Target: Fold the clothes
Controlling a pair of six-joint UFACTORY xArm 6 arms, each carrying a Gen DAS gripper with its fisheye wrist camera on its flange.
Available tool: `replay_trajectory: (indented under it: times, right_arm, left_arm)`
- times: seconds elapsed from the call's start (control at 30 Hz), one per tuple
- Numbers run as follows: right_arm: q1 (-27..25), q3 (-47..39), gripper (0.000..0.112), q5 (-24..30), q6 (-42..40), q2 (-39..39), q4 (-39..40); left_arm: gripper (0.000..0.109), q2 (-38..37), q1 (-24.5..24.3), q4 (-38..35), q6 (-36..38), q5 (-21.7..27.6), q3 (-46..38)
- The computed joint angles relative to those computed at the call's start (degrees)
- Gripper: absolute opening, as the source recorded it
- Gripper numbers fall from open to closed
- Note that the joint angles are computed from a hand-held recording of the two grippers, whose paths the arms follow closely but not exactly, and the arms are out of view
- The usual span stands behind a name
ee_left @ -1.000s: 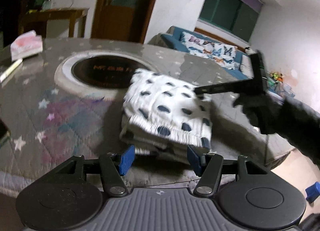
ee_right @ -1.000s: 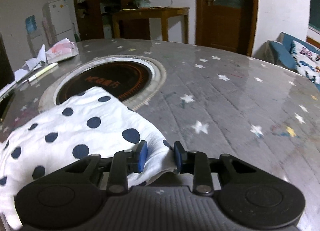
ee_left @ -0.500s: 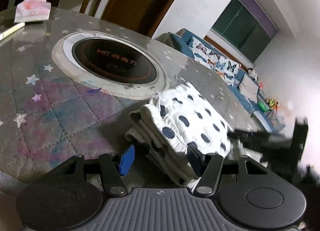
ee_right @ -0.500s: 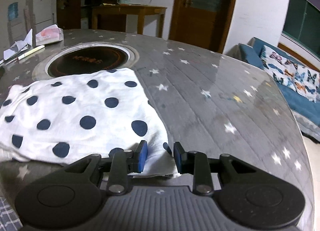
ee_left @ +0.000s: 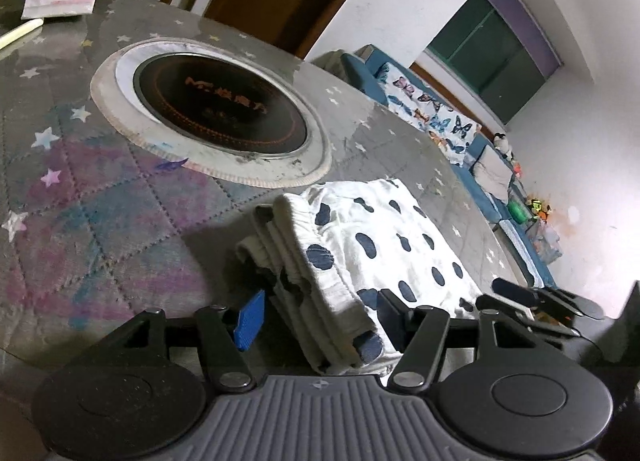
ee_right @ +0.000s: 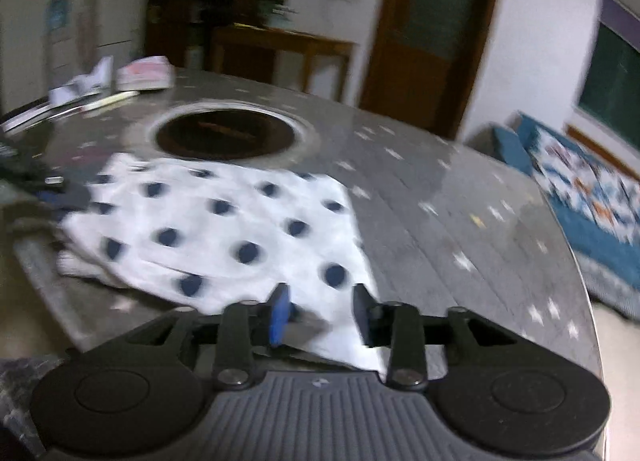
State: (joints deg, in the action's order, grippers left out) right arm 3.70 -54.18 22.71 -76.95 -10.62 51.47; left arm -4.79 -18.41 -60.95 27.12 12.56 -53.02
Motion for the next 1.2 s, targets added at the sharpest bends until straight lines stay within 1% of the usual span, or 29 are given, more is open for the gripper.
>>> replay_trajectory:
  times: [0.17, 0.3, 0.43, 0.53, 0.6, 0.73, 0.77, 0.9, 1.03, 1.13, 1.17, 1.2]
  right_arm:
    - [3.33, 0.75, 0.047, 7.36, -9.93, -2.62, 0.96]
    - [6.67, 1.26, 0.047, 10.24, -14.84, -3.18, -0.70]
    - [9.83, 1.67, 0.047, 10.28, -17.93, -2.97, -2.56]
    - [12.06, 2.09, 0.048, 8.45, -19.58, -2.50, -5.10]
    - [13.05, 2.61, 0.051, 7.33, -21.12, -2.65, -6.24]
    - [14.40, 4.15, 0.051, 5.41, -24.18, -3.81, -7.49]
    - [14.98, 4.81, 0.052, 4.15, -25.61, -3.98, -7.32]
    - [17.62, 7.49, 0.054, -1.65, -32.38, -4.41, -5.67]
    - [20.60, 9.62, 0.055, -7.00, -46.05, -4.59, 2.96]
    - [21.53, 10.30, 0.045, -7.59, -49.72, -4.88, 5.48]
    - [21.41, 10.18, 0.032, -7.00, -47.74, -4.74, 4.38]
    - [21.19, 9.99, 0.030, -6.25, -45.67, -4.72, 3.64]
  left_arm:
    - [0.064, 0.13, 0.50, 7.98, -8.12, 1.05, -0.08]
    - [0.066, 0.03, 0.96, 12.34, -12.94, 1.32, -0.14]
    - [0.070, -0.25, 1.52, 15.42, -16.73, 1.67, -0.40]
    - [0.072, -0.24, 1.74, 15.88, -18.01, 1.95, -0.81]
    - [0.075, -0.17, 2.03, 15.71, -18.93, 2.64, -1.12]
    - [0.076, 0.27, 2.56, 15.71, -20.64, 4.07, -1.75]
    - [0.076, 0.40, 2.58, 15.67, -20.80, 4.32, -1.88]
    - [0.078, 0.83, 2.55, 14.93, -21.42, 5.26, -2.35]
    - [0.082, 0.99, 2.73, 13.46, -21.63, 6.37, -2.77]
    - [0.083, 1.17, 2.85, 12.32, -22.02, 7.13, -3.11]
    - [0.083, 1.28, 2.87, 12.03, -22.28, 7.32, -3.22]
    - [0.083, 1.40, 2.88, 11.64, -22.49, 7.52, -3.35]
